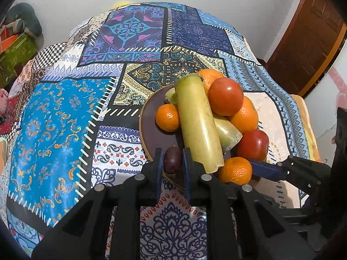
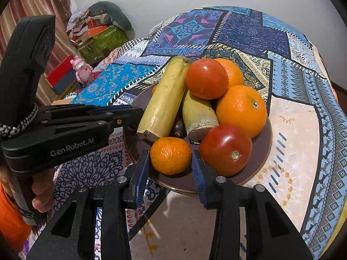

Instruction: Organize fruits

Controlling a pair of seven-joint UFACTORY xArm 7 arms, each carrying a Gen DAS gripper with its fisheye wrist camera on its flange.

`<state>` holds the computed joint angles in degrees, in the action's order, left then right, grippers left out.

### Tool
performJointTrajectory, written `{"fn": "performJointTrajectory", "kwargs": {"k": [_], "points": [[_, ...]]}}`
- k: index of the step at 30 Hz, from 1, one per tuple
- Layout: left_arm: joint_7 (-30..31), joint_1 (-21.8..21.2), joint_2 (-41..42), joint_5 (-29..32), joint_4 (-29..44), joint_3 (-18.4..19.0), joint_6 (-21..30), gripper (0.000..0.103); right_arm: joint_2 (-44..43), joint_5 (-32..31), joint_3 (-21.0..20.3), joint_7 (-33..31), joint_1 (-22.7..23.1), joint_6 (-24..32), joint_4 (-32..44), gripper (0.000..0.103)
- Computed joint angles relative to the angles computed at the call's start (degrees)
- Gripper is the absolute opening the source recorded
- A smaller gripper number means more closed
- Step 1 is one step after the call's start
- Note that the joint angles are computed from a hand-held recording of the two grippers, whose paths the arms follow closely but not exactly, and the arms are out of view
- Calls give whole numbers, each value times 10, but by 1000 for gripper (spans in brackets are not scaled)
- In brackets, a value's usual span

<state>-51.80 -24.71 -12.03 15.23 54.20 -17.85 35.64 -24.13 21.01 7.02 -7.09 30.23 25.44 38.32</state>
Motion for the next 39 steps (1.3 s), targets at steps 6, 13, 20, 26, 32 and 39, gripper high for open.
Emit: {"fn": "performJointTrajectory", "kwargs": {"k": [6,13,20,26,32,39], "points": [[-16,1,-39,-5,-14,-5,-4,33,-28,-1,-1,8,-2,13,-6,40],[-75,29,-125,50,-3,-59,42,33,-118,-29,9,39,-15,25,-24,40],[-121,67,-229,104,42,-138,114,33,-246,-74,27,97,-34,39,-31,40],[-116,113,-300,109,101,-200,158,33,-349,-102,43,140,-41,49,-25,41],[-94,160,-362,88,144,-244,181,48,-429,-125,69,179,-51,54,-20,46],[-56,202,-414,53,170,-271,207,71,-476,-146,90,214,-67,55,-24,70]]}}
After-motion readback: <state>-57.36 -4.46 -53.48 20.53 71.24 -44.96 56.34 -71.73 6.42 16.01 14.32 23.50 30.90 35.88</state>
